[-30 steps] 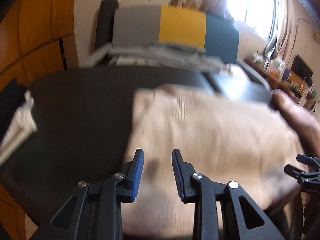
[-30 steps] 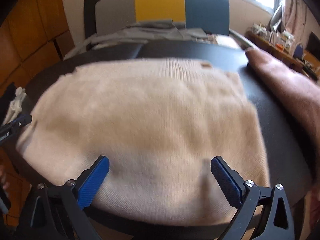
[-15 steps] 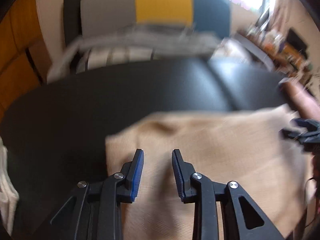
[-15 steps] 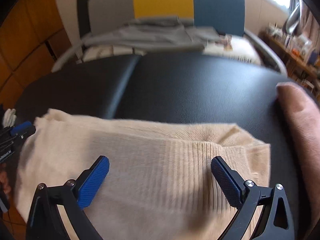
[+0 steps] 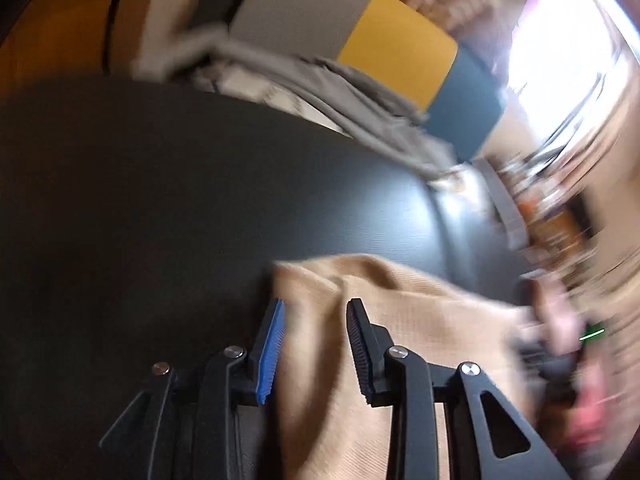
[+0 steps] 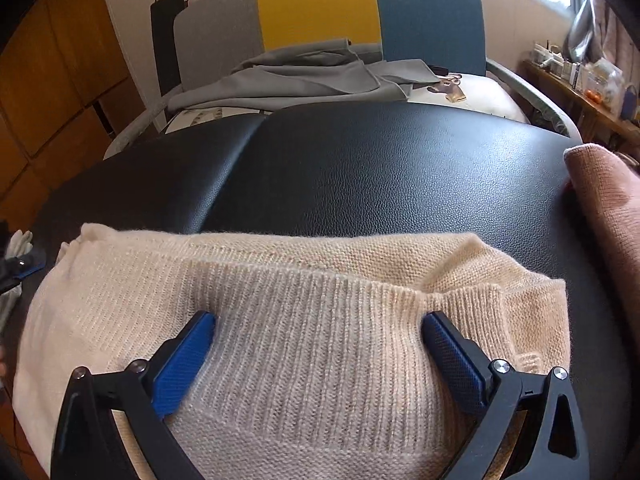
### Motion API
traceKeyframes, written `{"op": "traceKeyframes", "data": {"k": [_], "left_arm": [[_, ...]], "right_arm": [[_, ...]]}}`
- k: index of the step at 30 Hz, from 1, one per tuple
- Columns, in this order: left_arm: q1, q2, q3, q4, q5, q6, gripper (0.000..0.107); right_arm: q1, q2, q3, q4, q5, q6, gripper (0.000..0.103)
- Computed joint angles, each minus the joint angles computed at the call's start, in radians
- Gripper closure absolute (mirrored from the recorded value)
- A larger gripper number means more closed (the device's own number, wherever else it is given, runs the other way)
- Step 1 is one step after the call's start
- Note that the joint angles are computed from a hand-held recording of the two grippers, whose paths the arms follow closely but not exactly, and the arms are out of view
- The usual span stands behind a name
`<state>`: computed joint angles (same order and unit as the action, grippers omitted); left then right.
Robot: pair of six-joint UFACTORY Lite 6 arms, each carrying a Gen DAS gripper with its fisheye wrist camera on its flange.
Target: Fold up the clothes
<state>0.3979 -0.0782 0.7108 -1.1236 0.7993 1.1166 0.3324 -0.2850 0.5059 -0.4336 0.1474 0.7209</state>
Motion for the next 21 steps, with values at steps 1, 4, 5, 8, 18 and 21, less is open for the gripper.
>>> {"op": "traceKeyframes", "data": {"k": [1, 4, 5, 8, 18, 21], "left_arm": [[0.046, 0.055, 0.034, 0.01, 0.073, 0.007, 0.073], [0.099, 0.179, 0.12, 0.068, 0.174, 0.001, 0.067], [0.099, 0.206, 0.14, 0.087, 0.182, -0.004, 0.066], [0.053, 0.277, 0.179, 0.145, 0.208, -0.002, 0.062], [0.11, 0.486, 0.284, 0.116, 0.368, 0.08, 0.059], [0.118, 0.543, 0.32, 0.105, 0.409, 0.111, 0.059]], "right_arm": [[0.006, -0.002, -0.004, -0.043, -0.001, 0.047, 0.0], [0.014, -0.008, -0.013, -0.112, -0.003, 0.123, 0.0], [0.016, -0.011, -0.016, -0.125, -0.004, 0.137, 0.0], [0.022, -0.02, -0.024, -0.155, -0.003, 0.175, 0.0], [0.029, -0.042, -0.044, -0.185, -0.012, 0.217, 0.0], [0.027, -0.047, -0.049, -0.181, -0.017, 0.214, 0.0]]}}
